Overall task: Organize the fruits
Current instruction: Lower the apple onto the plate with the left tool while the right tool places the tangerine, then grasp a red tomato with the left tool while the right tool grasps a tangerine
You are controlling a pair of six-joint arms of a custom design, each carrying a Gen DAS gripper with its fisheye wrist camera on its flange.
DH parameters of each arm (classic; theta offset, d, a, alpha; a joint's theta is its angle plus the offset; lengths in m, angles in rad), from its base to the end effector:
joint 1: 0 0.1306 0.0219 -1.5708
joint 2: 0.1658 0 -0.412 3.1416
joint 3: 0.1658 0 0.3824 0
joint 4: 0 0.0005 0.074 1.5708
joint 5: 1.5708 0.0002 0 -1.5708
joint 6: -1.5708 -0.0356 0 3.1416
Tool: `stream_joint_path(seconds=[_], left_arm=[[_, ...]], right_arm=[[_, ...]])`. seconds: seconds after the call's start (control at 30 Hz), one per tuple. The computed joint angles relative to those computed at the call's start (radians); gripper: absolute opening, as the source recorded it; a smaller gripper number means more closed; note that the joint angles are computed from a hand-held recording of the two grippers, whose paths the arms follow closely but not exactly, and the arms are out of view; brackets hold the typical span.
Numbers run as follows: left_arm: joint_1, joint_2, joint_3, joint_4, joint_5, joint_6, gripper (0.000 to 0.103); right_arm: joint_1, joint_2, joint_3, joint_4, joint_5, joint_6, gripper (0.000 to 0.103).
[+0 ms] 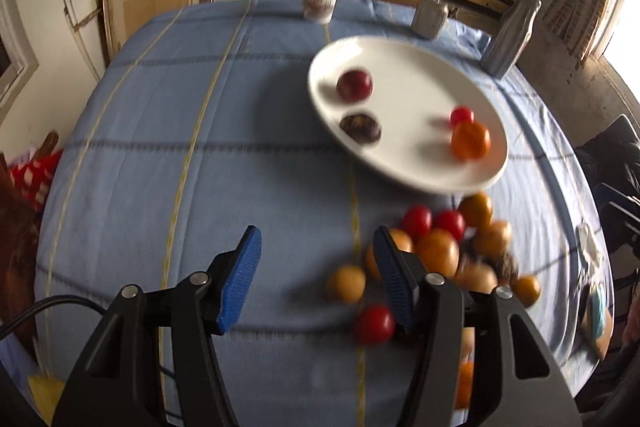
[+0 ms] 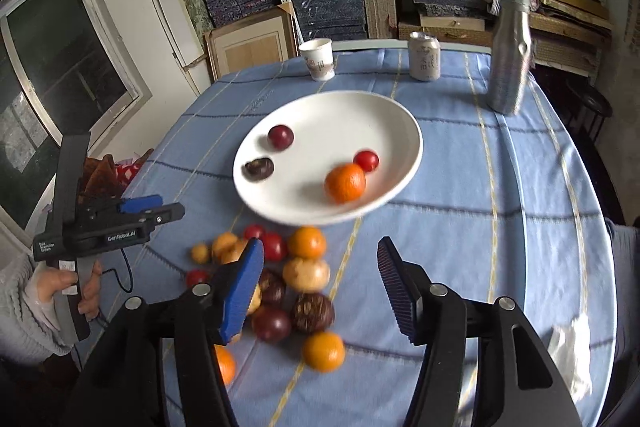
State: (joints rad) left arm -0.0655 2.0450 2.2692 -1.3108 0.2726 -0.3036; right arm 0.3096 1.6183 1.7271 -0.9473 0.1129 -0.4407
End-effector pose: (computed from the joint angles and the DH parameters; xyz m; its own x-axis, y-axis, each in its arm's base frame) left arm 0.6889 -0.0553 0.4501 -0.7865 0.3401 -0.5154 0.4435 0.8919 -0.0882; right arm 0.5369 0.1670 0.4933 -0.7391 0.2086 -0.6404 0.0932 0.9734 0.2094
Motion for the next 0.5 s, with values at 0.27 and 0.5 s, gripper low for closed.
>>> stream_joint_path(seconds=[0.27, 0.5], left_arm=[[0.019, -0.122, -0.240, 0.065, 0.002, -0.048, 0.057], [-0.013, -0.142, -0.294, 0.091, -0.005, -0.097, 0.057]], right_arm=[[0.047, -0.087, -0.138, -0.009, 0.004, -0.070, 0.061], [0.075, -0.114, -0.150, -0.019, 0.038, -0.070, 0.061]])
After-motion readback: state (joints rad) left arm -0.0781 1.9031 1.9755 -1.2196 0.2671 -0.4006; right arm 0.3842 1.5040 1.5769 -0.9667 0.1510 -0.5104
